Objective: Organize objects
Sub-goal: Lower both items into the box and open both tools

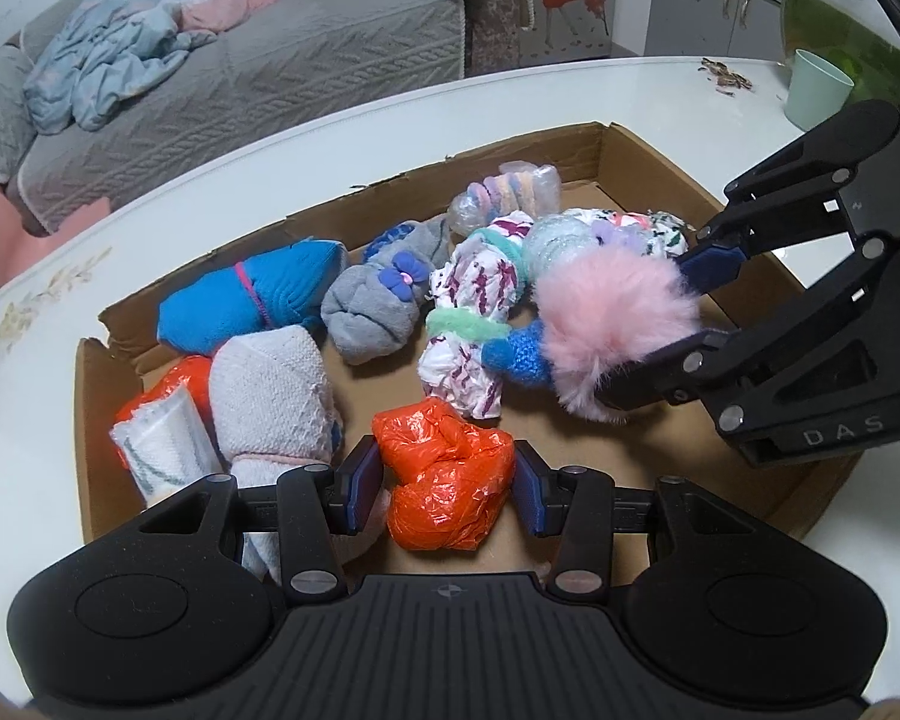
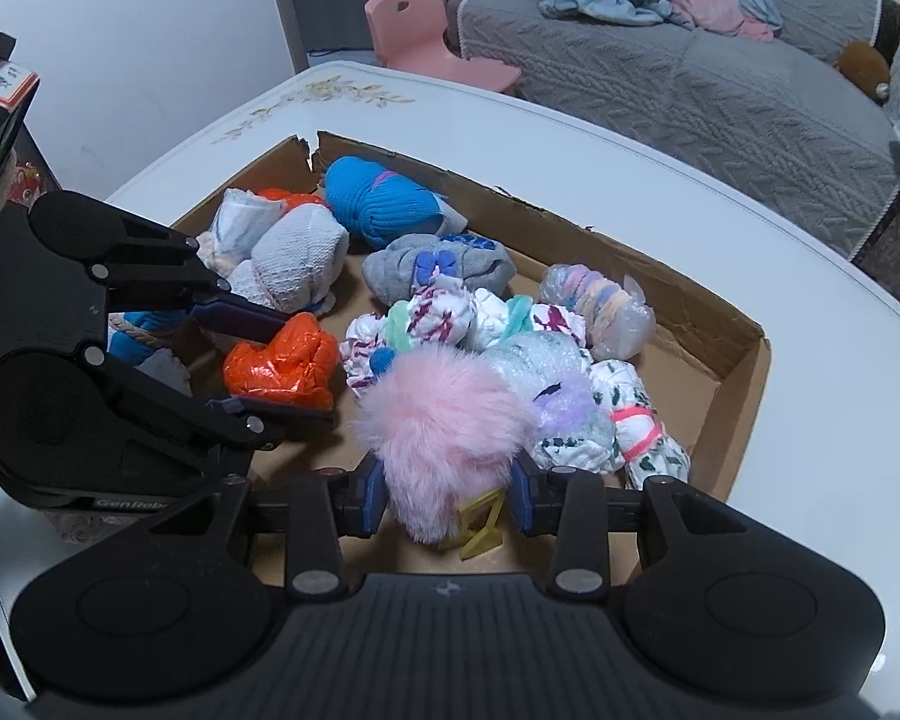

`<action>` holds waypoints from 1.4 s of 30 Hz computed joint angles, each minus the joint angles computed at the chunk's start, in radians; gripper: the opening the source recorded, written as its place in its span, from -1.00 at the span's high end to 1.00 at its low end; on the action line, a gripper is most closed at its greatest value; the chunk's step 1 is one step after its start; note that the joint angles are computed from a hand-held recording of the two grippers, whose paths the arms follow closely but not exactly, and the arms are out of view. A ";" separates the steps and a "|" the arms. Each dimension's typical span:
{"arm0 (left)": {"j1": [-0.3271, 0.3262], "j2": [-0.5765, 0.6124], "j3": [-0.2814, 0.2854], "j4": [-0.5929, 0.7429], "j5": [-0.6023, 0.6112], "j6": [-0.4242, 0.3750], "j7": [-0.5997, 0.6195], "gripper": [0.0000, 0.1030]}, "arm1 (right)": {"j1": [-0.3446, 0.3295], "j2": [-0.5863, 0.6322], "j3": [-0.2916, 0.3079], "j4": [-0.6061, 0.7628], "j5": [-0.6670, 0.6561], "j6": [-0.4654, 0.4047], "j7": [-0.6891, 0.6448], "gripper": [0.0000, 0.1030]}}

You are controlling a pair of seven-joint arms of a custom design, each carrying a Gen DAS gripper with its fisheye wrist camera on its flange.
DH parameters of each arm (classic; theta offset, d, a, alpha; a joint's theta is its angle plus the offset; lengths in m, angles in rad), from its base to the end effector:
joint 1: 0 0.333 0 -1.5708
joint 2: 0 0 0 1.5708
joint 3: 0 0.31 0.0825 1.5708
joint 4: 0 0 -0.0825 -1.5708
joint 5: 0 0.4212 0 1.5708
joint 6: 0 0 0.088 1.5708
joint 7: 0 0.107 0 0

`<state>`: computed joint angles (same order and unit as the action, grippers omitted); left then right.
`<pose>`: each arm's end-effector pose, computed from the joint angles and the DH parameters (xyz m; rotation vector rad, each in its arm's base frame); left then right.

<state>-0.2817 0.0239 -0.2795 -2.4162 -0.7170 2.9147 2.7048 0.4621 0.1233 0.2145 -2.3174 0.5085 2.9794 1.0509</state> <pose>0.4790 -0.2534 0.3079 -0.7535 2.7159 -0.7197 0.4724 0.3355 0.3102 -2.3474 1.0817 -0.2071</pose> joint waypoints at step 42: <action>0.044 -0.029 0.034 0.028 0.161 -0.156 -0.179 -0.67 | 0.030 -0.003 -0.034 0.012 -0.225 -0.076 0.138 -0.59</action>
